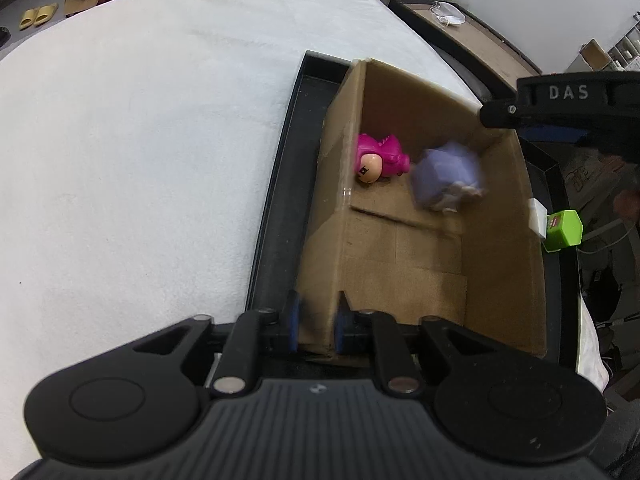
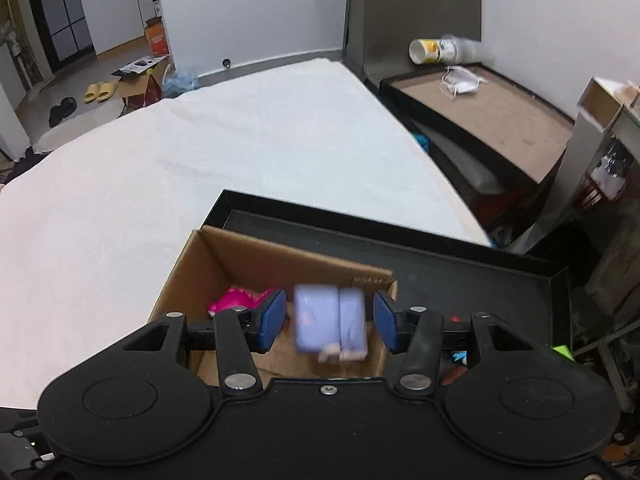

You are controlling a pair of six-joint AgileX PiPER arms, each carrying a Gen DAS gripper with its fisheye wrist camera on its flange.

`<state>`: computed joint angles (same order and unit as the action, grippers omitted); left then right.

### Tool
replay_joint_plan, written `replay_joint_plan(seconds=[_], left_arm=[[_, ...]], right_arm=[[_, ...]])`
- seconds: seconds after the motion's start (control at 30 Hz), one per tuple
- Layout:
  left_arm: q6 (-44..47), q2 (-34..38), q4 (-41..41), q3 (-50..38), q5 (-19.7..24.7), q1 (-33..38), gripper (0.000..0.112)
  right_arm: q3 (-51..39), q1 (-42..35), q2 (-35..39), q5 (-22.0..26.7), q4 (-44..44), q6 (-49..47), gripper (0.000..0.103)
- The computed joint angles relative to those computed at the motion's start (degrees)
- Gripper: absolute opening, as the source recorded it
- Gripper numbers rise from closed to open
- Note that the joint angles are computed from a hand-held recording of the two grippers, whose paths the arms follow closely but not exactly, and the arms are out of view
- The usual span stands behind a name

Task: Organize rigid objects
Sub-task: 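Open the right gripper to release the lavender figure beside the dinosaur, then move the right tool to the girl doll and close on it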

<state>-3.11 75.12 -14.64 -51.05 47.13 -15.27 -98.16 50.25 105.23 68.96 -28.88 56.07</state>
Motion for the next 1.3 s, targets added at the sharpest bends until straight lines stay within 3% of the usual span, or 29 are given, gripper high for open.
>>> replay_joint_plan(seconds=[0.8,0.97,1.3], left_arm=[[-5.0,-0.6,3.7,0.1,-0.2,-2.7,0.016],[-7.6,-0.5,5.7,-0.3,-0.1,-4.2,0.016],[-9.7,0.3,7.3,-1.0,0.1,-5.3,0.016]], right_arm=[[30.4,-2.4,-25.7,-0.9,0.2,8.9,0.055],[35.8,-2.8,-29.4,-2.8,-0.2,11.2,0.069],[43.0,-2.7,-31.7,-8.3,-0.1,14.9,0.075]])
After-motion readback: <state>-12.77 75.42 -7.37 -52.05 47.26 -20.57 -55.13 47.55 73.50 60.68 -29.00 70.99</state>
